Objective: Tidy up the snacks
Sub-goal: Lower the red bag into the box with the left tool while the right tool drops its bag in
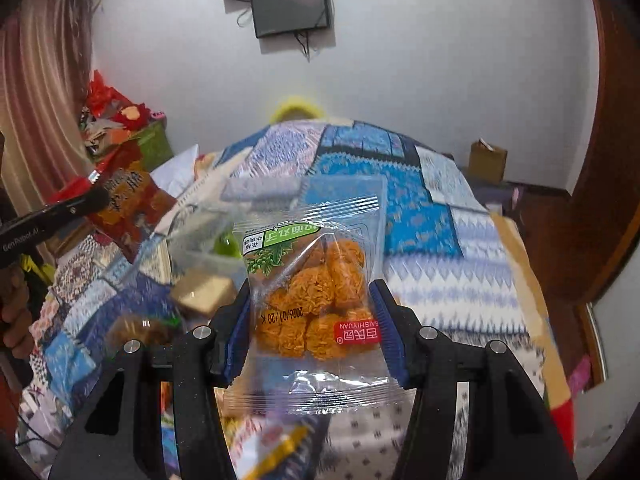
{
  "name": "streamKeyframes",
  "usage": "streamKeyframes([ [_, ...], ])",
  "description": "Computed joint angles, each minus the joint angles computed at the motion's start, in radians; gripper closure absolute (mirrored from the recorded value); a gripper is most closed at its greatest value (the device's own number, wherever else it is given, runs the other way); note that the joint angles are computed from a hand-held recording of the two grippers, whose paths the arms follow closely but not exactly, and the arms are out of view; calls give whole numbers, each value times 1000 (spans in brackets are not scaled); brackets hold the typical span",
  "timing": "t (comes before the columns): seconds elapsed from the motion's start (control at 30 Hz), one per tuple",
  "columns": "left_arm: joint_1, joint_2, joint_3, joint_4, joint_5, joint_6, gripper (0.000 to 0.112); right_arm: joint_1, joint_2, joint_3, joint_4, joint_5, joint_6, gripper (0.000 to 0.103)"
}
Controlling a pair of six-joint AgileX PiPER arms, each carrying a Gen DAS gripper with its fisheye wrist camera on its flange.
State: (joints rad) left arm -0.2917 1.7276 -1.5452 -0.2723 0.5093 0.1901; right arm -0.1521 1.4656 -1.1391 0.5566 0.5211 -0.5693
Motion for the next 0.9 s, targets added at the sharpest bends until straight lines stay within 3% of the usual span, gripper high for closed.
streamKeyframes([
  [0.4,-35,257,-327,99,87,-134,96,42,197,-221,10,16,30,51],
  [0.9,-94,605,-801,349,267,-313,97,73,469,-528,-203,132,236,51],
])
